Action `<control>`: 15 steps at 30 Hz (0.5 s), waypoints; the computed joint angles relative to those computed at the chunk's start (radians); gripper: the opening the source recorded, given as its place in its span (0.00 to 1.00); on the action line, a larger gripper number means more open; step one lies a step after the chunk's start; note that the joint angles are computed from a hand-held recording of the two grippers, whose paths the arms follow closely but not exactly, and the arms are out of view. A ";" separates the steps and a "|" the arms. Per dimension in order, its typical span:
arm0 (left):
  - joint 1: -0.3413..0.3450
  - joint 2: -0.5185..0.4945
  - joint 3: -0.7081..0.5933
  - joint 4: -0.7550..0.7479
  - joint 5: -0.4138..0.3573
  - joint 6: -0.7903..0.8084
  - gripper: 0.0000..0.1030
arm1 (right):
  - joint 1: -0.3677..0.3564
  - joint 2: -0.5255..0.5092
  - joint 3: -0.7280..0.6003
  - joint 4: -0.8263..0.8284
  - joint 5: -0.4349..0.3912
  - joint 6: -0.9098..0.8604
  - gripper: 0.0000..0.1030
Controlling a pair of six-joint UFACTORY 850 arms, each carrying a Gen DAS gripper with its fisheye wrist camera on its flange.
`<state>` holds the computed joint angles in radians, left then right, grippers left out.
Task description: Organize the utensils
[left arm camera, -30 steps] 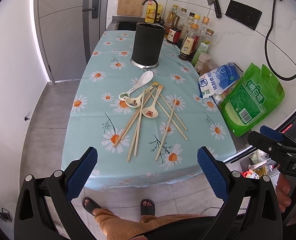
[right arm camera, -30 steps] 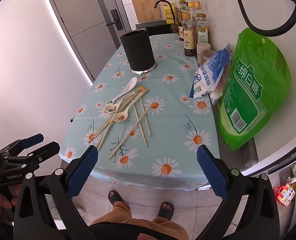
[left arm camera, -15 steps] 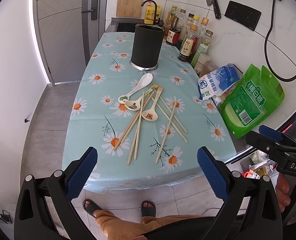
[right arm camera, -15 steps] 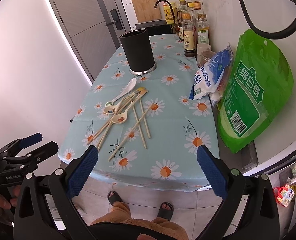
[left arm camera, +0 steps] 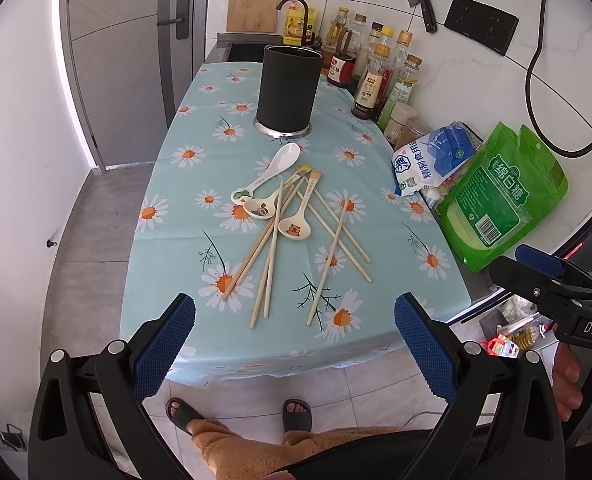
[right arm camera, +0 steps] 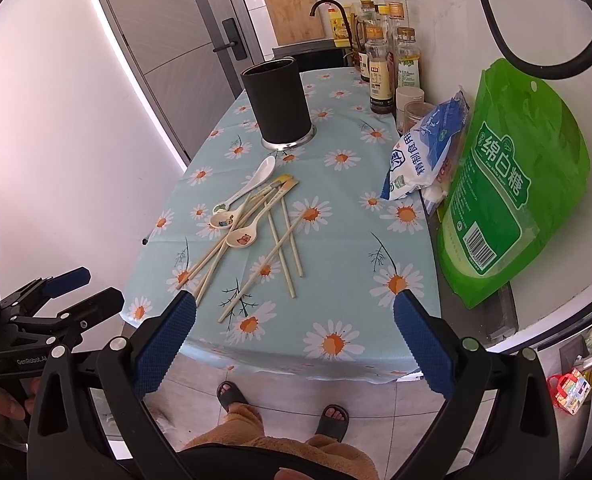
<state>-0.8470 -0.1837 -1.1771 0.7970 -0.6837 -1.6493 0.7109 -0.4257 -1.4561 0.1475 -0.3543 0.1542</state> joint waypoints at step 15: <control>0.002 -0.022 -0.031 -0.029 -0.023 0.037 0.94 | -0.018 -0.012 -0.003 0.154 -0.017 -0.123 0.95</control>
<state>-0.8451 -0.2058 -1.2079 0.7681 -0.7063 -1.6127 0.6925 -0.4373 -1.4589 0.3019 -0.3718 0.0312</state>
